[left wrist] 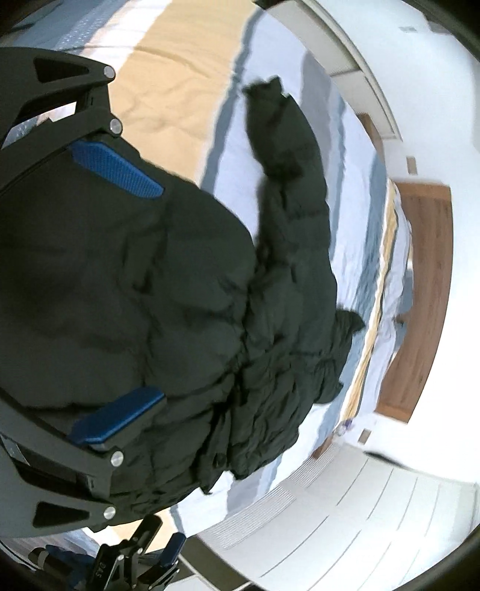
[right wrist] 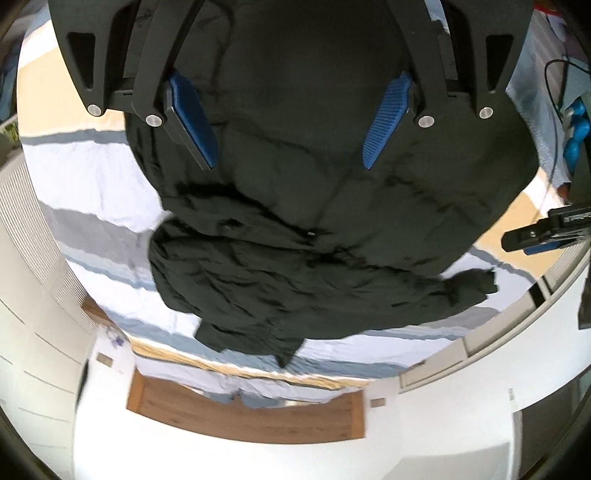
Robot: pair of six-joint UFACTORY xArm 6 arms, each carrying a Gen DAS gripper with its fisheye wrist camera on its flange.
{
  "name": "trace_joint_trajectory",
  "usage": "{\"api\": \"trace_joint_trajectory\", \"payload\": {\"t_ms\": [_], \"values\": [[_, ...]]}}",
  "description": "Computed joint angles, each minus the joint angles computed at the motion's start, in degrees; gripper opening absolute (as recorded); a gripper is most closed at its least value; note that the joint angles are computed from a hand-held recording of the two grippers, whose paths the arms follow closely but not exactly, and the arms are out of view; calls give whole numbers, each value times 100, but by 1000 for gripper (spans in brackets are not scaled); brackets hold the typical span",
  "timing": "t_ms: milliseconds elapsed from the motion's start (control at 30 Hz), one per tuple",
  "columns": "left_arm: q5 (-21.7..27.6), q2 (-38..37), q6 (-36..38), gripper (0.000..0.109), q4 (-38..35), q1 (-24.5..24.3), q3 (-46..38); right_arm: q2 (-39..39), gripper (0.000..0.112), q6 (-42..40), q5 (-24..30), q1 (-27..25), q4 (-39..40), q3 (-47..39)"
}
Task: Fold large clothes
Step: 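Grasp the sleeve cuff nearest the left tool and lift it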
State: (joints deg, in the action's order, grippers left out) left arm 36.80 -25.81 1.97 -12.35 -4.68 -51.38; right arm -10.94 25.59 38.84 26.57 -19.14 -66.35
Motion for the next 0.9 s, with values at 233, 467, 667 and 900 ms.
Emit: {"api": "trace_joint_trajectory", "payload": {"t_ms": [233,467,667,900], "values": [[35,786,309,103,-995,1110,-470,646,80,-448,-232,110,158,-644],[64,2432,527,103,-2320,1969,-1718,1702,80,-924,-365,31,517,-1547],[230,3840,456,102,-3836,2448,-2926,2425,80,-1163,-331,-39,691,-2184],[111,4887,319,102,-4777,2631,-3795,2799,80,-1220,-210,-80,722,-2498]]}}
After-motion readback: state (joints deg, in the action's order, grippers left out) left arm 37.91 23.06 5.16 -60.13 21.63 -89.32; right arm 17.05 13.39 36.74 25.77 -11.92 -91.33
